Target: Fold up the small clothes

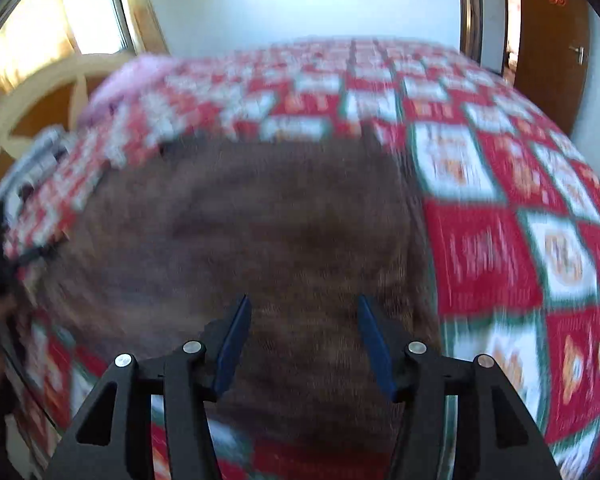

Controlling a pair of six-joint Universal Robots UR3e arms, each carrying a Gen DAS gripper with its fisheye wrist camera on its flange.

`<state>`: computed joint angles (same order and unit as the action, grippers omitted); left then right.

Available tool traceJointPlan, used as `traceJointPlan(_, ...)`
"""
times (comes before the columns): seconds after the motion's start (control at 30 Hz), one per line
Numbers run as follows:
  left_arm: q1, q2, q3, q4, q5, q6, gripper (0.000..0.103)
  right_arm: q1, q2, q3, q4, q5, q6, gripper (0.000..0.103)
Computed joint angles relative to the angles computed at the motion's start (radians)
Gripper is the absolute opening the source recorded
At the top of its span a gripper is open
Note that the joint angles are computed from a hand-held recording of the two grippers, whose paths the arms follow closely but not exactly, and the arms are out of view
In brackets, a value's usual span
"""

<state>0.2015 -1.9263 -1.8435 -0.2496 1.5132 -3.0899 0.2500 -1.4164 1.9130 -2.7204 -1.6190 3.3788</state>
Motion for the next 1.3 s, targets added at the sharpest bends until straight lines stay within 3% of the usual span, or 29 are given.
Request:
traceJointPlan(0.1, 0.058, 0.06, -0.089, 0.041, -0.076, -0.015, 0.1, 0.045, -0.053, 0.077, -0.061, -0.077, 0.007, 0.057)
traceJointPlan(0.2, 0.088, 0.111, -0.157, 0.07, -0.11, -0.006, 0.1, 0.061, -0.105, 0.121, -0.065, -0.057, 0.022, 0.057)
traceJointPlan(0.4, 0.066, 0.15, -0.229, 0.076, -0.081, 0.093, 0.101, 0.086, -0.117, 0.125, 0.014, -0.1, 0.032, 0.057)
traceJointPlan(0.5, 0.078, 0.15, -0.25, 0.102, -0.094, 0.112, 0.103, 0.103, -0.141, 0.158, -0.062, -0.115, 0.048, 0.057)
traceJointPlan(0.67, 0.074, 0.15, -0.281, 0.148, -0.089, 0.128, 0.103, 0.066, -0.128, 0.182, -0.067, -0.08, 0.075, 0.057)
traceJointPlan(0.83, 0.088, 0.155, -0.339, 0.233, -0.108, 0.132, 0.103, 0.086, -0.154, 0.221, -0.176, -0.137, 0.089, 0.057)
traceJointPlan(0.9, 0.083, 0.151, -0.348, 0.256, -0.1, 0.131, 0.103, 0.057, -0.133, 0.215, -0.151, -0.117, 0.083, 0.057)
traceJointPlan(0.93, 0.085, 0.151, -0.351, 0.263, -0.102, 0.132, 0.103, 0.039, -0.106, 0.186, -0.073, -0.107, 0.076, 0.057)
traceJointPlan(1.0, 0.093, 0.153, -0.36, 0.271, -0.114, 0.136, 0.103, 0.045, -0.112, 0.189, -0.066, -0.115, 0.084, 0.057)
traceJointPlan(1.07, 0.1, 0.154, -0.371, 0.287, -0.127, 0.138, 0.103, 0.122, -0.099, 0.105, 0.023, -0.225, 0.128, 0.057)
traceJointPlan(1.2, 0.083, 0.137, -0.382, 0.34, -0.101, 0.131, 0.103, 0.255, -0.001, -0.068, 0.011, -0.338, 0.11, 0.057)
traceJointPlan(1.3, 0.086, 0.138, -0.392, 0.353, -0.105, 0.13, 0.103, 0.288, 0.111, -0.242, 0.046, -0.286, 0.098, 0.057)
